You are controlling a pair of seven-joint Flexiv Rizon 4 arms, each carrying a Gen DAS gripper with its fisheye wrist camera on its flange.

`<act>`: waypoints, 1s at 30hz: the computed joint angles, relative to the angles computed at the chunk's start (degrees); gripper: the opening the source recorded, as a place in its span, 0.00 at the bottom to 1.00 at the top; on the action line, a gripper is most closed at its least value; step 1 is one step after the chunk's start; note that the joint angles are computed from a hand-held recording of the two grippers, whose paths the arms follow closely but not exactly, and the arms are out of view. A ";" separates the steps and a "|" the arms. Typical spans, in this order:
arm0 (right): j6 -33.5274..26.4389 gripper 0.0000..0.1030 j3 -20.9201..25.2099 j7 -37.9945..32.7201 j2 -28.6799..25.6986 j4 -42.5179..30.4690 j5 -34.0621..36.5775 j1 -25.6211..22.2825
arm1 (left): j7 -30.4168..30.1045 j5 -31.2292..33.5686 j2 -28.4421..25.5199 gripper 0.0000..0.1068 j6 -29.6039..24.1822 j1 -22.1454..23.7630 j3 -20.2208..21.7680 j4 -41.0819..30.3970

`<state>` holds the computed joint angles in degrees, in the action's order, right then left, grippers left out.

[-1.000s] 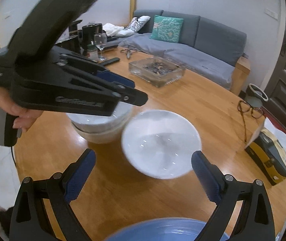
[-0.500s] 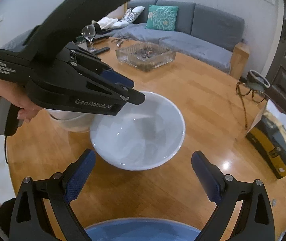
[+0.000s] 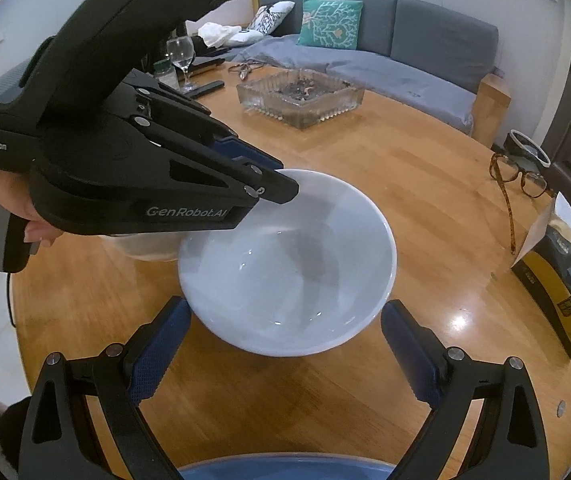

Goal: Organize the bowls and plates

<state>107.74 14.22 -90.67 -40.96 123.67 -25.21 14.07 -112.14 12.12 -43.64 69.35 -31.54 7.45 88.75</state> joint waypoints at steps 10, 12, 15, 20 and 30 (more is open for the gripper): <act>-0.27 0.92 2.35 -0.69 0.49 1.64 -2.17 -4.67 | 2.04 -0.49 -0.20 0.12 -0.65 -0.43 -1.82 -0.64; -0.32 0.91 3.05 -1.01 0.63 2.18 -2.97 -6.00 | 2.37 -0.51 0.01 0.14 -0.45 -0.70 -2.02 -0.24; -0.06 0.92 4.17 -1.15 0.57 2.85 -3.97 -7.95 | 2.52 -0.35 0.18 0.14 -0.70 -1.21 -1.85 0.16; 0.68 0.92 3.98 -0.80 0.48 3.22 -4.37 -8.07 | 2.13 -0.05 -0.42 0.14 -1.76 -1.93 -1.11 -0.30; 0.92 0.92 -0.51 -1.27 0.20 2.60 -1.16 -2.09 | -0.24 1.59 -1.71 0.14 -3.33 -3.24 0.41 -2.57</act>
